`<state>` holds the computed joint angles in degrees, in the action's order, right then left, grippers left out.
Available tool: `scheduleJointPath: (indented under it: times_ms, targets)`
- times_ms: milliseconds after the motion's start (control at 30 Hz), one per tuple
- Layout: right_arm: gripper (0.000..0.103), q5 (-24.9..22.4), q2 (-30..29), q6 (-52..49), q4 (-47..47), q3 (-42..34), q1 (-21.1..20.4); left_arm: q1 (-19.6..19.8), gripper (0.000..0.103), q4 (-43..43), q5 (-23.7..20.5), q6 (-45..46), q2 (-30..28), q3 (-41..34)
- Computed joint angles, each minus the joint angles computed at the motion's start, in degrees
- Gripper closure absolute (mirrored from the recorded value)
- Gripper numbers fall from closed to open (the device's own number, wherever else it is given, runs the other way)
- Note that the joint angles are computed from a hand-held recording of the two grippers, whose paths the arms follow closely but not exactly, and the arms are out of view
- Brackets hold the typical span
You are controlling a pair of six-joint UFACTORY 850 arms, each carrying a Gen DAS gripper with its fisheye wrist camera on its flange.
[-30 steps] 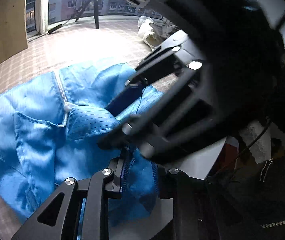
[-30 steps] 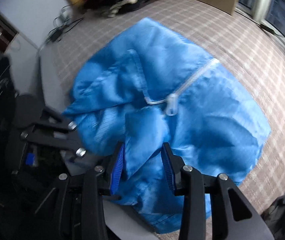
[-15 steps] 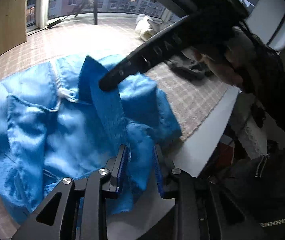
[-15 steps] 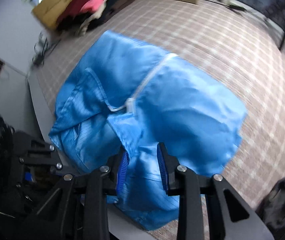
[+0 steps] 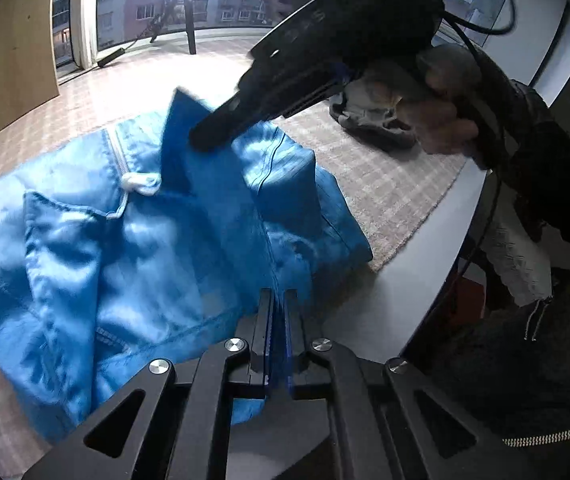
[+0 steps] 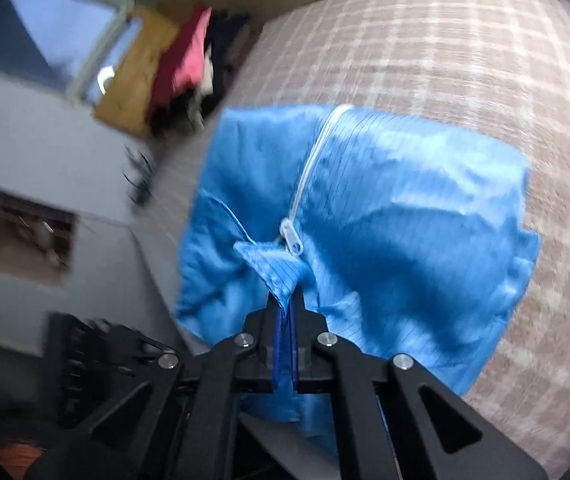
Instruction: Fold clothes
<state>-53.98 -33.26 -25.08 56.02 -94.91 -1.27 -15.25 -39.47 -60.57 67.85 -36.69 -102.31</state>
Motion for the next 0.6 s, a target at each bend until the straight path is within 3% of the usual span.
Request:
scheduleJointPath:
  times_ms: [33,100,133,167,233,300,333,400,600]
  targets:
    - [0.1,0.36,0.42,-0.17,1.03,0.83,-0.25,0.4,0.098,-0.51,-0.05,0.6,0.55,0.57]
    - [0.1,1.01,1.15,-0.48,3.09,2.45,-0.73,0.31,0.082,-0.31,1.46,0.12,1.78,2.34]
    - [0.1,1.02,1.14,-0.45,4.26,3.15,-0.93,0.23,0.062,-0.2,2.2,-0.38,2.44,3.29]
    - [0.1,0.62,0.95,-0.47,6.01,3.66,-1.25,0.14,0.052,-0.49,3.0,-0.1,2.83,4.03]
    - [0.1,0.16,0.86,-1.31,9.36,4.86,-1.57,-0.09,0.055,-1.05,4.68,0.49,3.61,5.53]
    - [0.1,-0.55,0.88,-2.27,12.64,6.13,-1.97,-1.78,0.091,0.89,10.02,1.01,4.77,8.27]
    - [0.1,-1.33,1.26,-3.11,14.03,6.9,-2.38,-2.32,0.101,2.99,11.56,-0.58,4.65,8.4]
    - [0.1,-2.1,1.69,-4.46,16.84,7.79,-2.88,-2.8,0.101,4.93,14.56,-2.06,5.15,9.24]
    - [0.1,-2.48,2.4,-8.04,26.8,9.51,-3.59,-1.24,0.101,-1.26,29.17,3.68,12.51,13.87]
